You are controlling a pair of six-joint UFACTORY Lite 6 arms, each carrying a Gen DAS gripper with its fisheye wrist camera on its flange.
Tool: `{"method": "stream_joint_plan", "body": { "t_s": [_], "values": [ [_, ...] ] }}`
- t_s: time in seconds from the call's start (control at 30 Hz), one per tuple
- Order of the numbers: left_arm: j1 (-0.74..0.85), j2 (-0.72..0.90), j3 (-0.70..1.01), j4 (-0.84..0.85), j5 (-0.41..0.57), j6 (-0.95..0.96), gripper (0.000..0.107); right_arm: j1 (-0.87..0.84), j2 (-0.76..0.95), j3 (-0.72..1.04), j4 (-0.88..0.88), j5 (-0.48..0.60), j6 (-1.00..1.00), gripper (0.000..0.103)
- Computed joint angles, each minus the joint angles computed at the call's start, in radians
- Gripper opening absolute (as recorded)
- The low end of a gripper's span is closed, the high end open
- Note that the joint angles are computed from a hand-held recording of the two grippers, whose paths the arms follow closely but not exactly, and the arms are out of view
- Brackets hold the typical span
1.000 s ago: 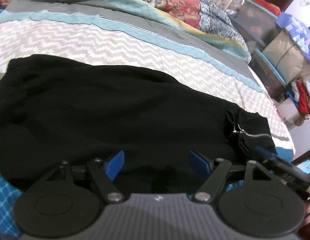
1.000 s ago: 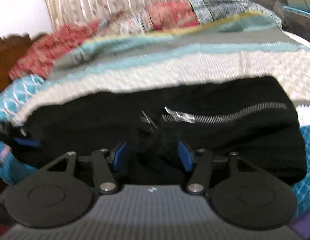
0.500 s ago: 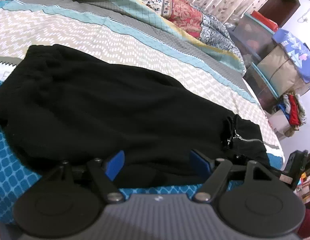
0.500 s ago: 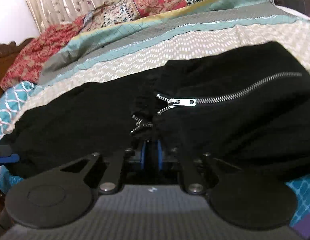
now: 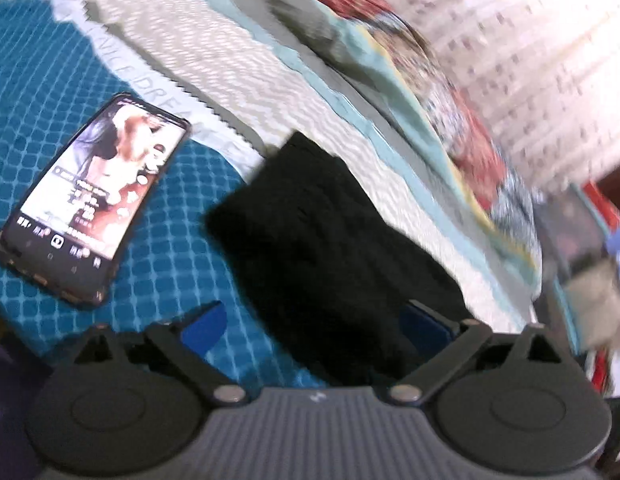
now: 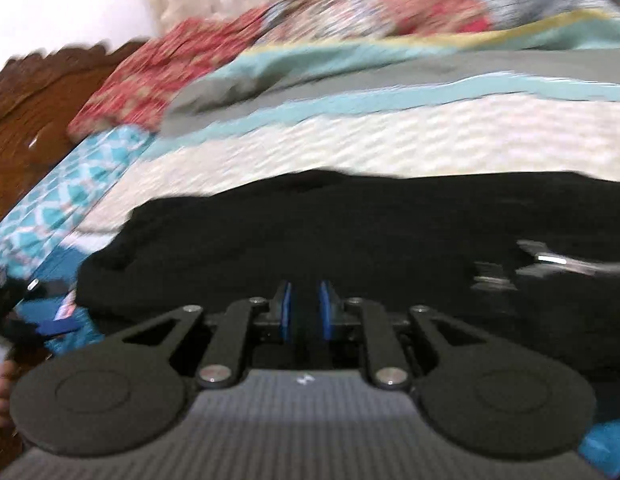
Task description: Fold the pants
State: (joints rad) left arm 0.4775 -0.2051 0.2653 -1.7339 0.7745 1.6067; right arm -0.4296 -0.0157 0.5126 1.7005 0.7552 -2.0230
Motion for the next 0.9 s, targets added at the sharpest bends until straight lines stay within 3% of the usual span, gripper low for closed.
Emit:
{"method": "stream_joint_plan", "body": {
  "t_s": [0.2, 0.3, 0.37, 0.4, 0.47, 0.63, 0.77, 0.9],
  "values": [
    [-0.121, 0.297, 0.178, -0.241, 0.011, 0.152, 0.098, 0.401, 0.118, 0.214, 0.057, -0.099, 0.161, 0.019],
    [-0.125, 0.369, 0.193, -0.328, 0.048, 0.242, 0.097, 0.468, 0.304, 0.391, -0.013, -0.035, 0.373, 0.019],
    [-0.156, 0.342, 0.166, -0.412, 0.018, 0.312, 0.071, 0.533, 0.445, 0.504, -0.095, -0.104, 0.538, 0.016],
    [-0.172, 0.34, 0.17, -0.425, -0.007, 0.33, 0.044, 0.556, 0.515, 0.526, -0.086, -0.128, 0.559, 0.012],
    [-0.146, 0.343, 0.174, -0.38, 0.019, 0.309, 0.038, 0.531, 0.535, 0.497, 0.003, -0.081, 0.511, 0.012],
    [-0.254, 0.157, 0.095, -0.486, -0.067, 0.419, 0.032, 0.514, 0.526, 0.496, -0.039, -0.055, 0.583, 0.012],
    [-0.528, -0.171, -0.026, -0.789, -0.25, 0.777, 0.031, 0.438, 0.521, 0.455, -0.005, 0.069, 0.629, 0.018],
    [-0.818, -0.259, -0.023, -1.153, -0.359, 1.196, 0.031, 0.281, 0.453, 0.331, 0.073, 0.223, 0.588, 0.023]
  ]
}}
